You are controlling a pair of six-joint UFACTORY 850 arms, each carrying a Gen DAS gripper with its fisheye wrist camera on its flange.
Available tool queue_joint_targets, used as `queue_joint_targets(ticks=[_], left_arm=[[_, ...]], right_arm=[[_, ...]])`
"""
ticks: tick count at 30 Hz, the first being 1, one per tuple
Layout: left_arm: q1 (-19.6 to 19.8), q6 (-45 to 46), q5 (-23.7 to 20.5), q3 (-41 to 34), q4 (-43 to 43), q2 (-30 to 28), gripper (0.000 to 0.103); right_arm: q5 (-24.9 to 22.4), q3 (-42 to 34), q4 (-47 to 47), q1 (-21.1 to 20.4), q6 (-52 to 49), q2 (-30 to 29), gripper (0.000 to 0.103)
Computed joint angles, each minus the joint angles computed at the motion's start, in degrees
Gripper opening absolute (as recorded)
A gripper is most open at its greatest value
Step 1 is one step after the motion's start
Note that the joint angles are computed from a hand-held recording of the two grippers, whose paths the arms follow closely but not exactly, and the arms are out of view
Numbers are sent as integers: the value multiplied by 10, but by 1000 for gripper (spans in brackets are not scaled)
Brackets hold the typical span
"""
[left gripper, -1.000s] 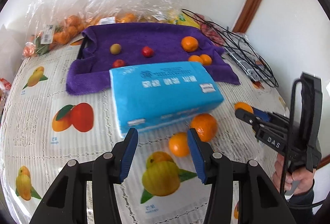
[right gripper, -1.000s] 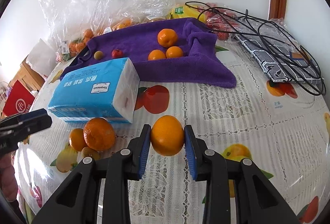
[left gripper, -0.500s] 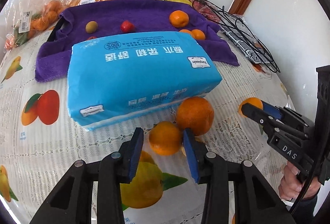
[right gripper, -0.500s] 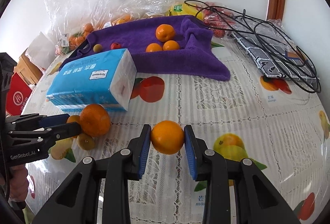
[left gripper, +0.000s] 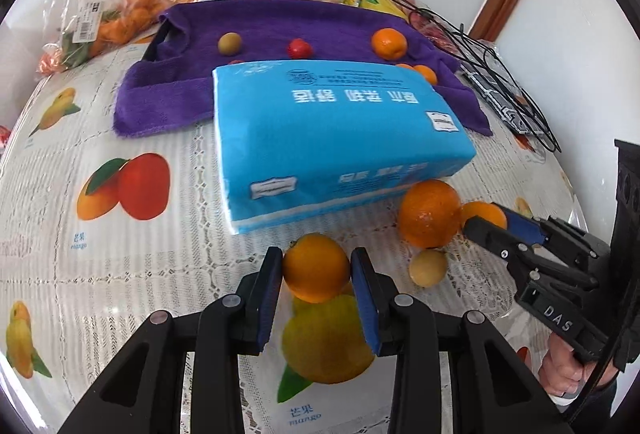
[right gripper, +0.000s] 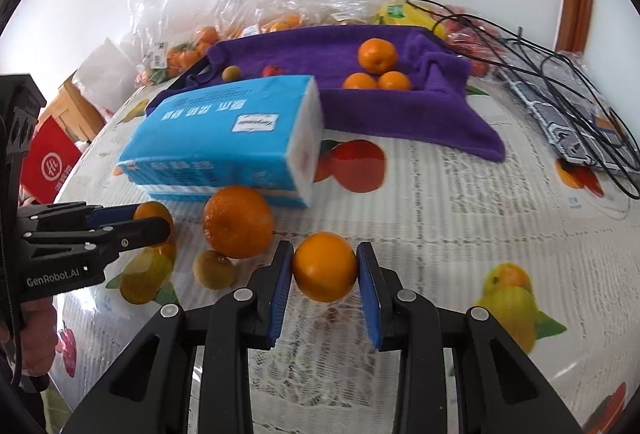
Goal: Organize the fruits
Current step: 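Grasp an orange with the right gripper while the left gripper grasps another orange, then carry the orange with the right gripper while the left carries its orange onto the purple towel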
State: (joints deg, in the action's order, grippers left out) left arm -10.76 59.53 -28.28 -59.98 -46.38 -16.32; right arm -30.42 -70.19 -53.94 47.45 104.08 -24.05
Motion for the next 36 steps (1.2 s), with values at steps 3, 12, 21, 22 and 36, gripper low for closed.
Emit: queue_joint_targets(ticks=[3,12,21,22,36], left_arm=[[-4,14,28,10,-21,-2,34],[-3,152,65,39,-169,9,34],[-3,267,83,65,-297,20,34],[-4,268,84,65,-297,20,34],[-1,265,71,65,-301,20,34]], right_arm=[[6,7,-29,2,34,-1,32],[-16,11,-70,4,90,-5,32],[-40,-6,-40,8,50,-17,33],[-39,-5,-41,7,51,-16,33],[-53,-12,-34,11,43,-21,32]])
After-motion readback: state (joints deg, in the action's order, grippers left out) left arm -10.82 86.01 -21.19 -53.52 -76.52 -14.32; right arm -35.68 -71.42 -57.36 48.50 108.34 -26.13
